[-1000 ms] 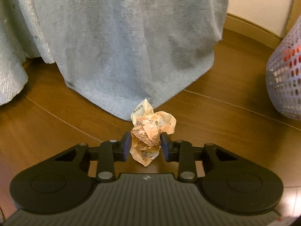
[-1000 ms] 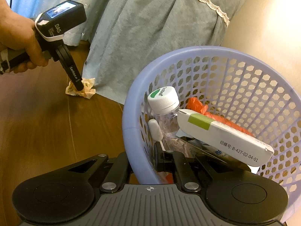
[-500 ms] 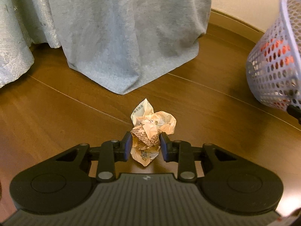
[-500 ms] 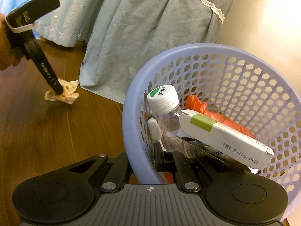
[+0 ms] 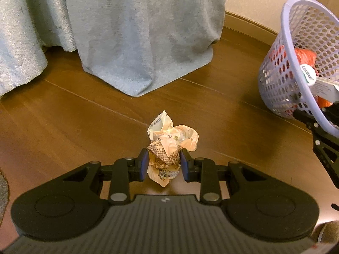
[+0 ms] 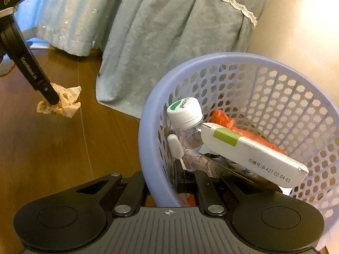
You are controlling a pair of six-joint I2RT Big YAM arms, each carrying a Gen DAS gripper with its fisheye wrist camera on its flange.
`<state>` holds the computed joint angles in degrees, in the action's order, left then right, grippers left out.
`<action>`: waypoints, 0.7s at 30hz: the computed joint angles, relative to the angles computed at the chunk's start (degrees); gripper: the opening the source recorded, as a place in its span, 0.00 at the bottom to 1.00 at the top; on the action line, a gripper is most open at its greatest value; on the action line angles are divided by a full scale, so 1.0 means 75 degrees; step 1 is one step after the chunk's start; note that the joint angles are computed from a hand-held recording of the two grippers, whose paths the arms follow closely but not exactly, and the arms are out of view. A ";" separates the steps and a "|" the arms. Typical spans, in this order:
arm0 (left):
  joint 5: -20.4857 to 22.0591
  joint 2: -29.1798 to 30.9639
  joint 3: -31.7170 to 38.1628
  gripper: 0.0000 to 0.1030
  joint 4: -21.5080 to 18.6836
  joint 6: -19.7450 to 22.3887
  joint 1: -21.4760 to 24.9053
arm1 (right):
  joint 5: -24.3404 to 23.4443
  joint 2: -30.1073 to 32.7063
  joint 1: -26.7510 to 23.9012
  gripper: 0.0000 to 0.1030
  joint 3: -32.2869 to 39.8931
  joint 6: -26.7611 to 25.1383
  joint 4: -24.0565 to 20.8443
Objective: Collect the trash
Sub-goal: 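Close the left gripper on the crumpled tan paper, then lift the tan paper and carry it toward the wastebasket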
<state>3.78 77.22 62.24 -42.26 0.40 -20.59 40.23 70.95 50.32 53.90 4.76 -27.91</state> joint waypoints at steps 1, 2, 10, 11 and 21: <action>0.0017 -0.0053 -0.0013 0.25 -0.0044 0.0039 0.0015 | 0.0005 0.0025 0.0013 0.03 0.0013 0.0029 0.0008; 0.0019 -0.0107 -0.0028 0.25 -0.0080 0.0057 0.0026 | 0.0016 0.0035 0.0031 0.03 0.0017 0.0056 0.0009; 0.0147 -0.0545 -0.0182 0.25 -0.0156 0.0052 0.0140 | 0.0025 0.0225 0.0105 0.04 0.0183 0.0059 0.0110; 0.0164 -0.0614 -0.0209 0.25 -0.0156 0.0052 0.0153 | 0.0000 0.0245 0.0101 0.04 0.0198 0.0012 0.0113; 0.0266 -0.1423 -0.0528 0.25 -0.0148 -0.0696 0.0057 | -0.0301 0.0231 0.0138 0.03 0.0404 0.0054 -0.0251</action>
<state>5.78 66.55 58.28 -43.37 -4.82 -20.16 37.97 72.69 51.35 56.93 5.16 -29.79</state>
